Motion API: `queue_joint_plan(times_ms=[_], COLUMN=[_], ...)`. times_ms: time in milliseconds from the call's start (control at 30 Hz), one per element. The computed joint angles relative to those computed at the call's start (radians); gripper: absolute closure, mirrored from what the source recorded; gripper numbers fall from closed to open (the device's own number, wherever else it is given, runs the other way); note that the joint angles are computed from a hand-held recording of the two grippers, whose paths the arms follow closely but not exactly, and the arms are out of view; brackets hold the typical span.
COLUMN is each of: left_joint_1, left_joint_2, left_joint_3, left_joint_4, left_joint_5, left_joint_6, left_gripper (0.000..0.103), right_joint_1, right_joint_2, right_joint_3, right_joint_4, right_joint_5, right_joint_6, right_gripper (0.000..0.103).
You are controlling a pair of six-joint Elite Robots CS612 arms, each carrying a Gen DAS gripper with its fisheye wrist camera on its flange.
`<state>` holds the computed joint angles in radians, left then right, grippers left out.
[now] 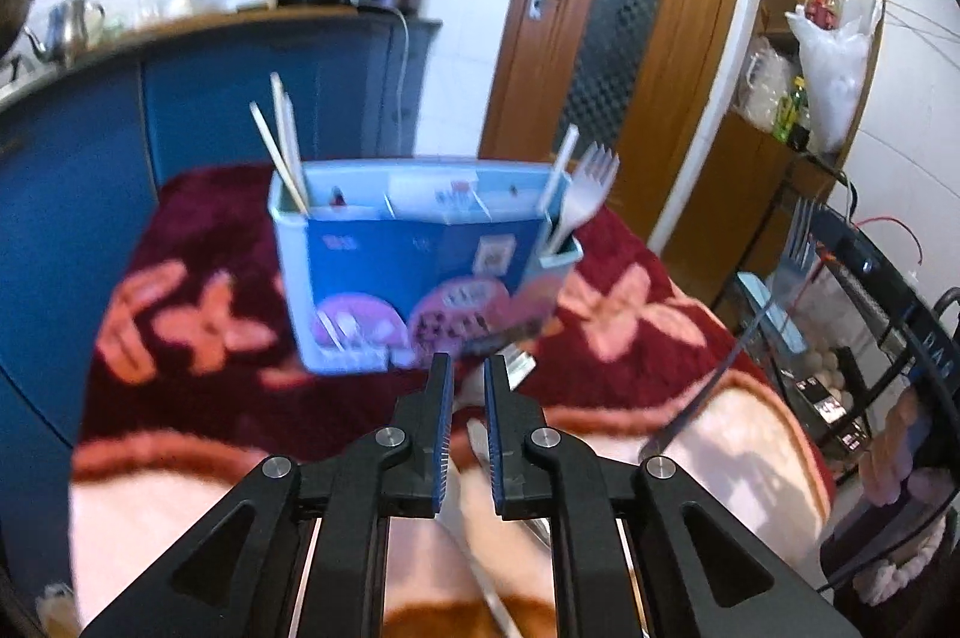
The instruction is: Organize utensils
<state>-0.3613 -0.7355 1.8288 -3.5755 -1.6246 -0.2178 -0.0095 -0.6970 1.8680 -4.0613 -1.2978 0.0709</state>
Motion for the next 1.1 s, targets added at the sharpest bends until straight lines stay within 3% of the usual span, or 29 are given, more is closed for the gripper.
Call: queue_joint_plan(times_ms=[267,400,567,700,933,1100], left_joint_1=[0.001,-0.007,-0.018,-0.021,-0.014,-0.001], left_joint_2=[0.014,0.013,0.013,0.016,0.035,0.050], left_joint_3=[-0.006,-0.007,-0.016,-0.028,-0.058,-0.080], left_joint_4=[0.124,0.176,0.218,0.266,0.315,0.331], left_joint_5=[-0.108,-0.111,-0.091,-0.079,-0.130,-0.174], left_joint_6=[-0.050,-0.051,-0.045,-0.053,-0.073,-0.107], left_gripper=[0.091,0.089,0.077,0.077,0.077,0.085], right_joint_1=[-0.009,-0.013,-0.017,-0.020,-0.025,-0.028], right_joint_2=[-0.003,-0.004,-0.005,-0.005,-0.003,-0.002], right_joint_3=[0.013,0.017,0.024,0.029,0.032,0.034], right_joint_4=[-0.017,-0.031,-0.049,-0.061,-0.067,-0.068], right_joint_5=[0.007,0.012,0.020,0.022,0.024,0.031], right_joint_6=[0.005,0.013,0.012,0.015,0.021,0.029], right_gripper=[0.099,0.099,0.099,0.099,0.099,0.099])
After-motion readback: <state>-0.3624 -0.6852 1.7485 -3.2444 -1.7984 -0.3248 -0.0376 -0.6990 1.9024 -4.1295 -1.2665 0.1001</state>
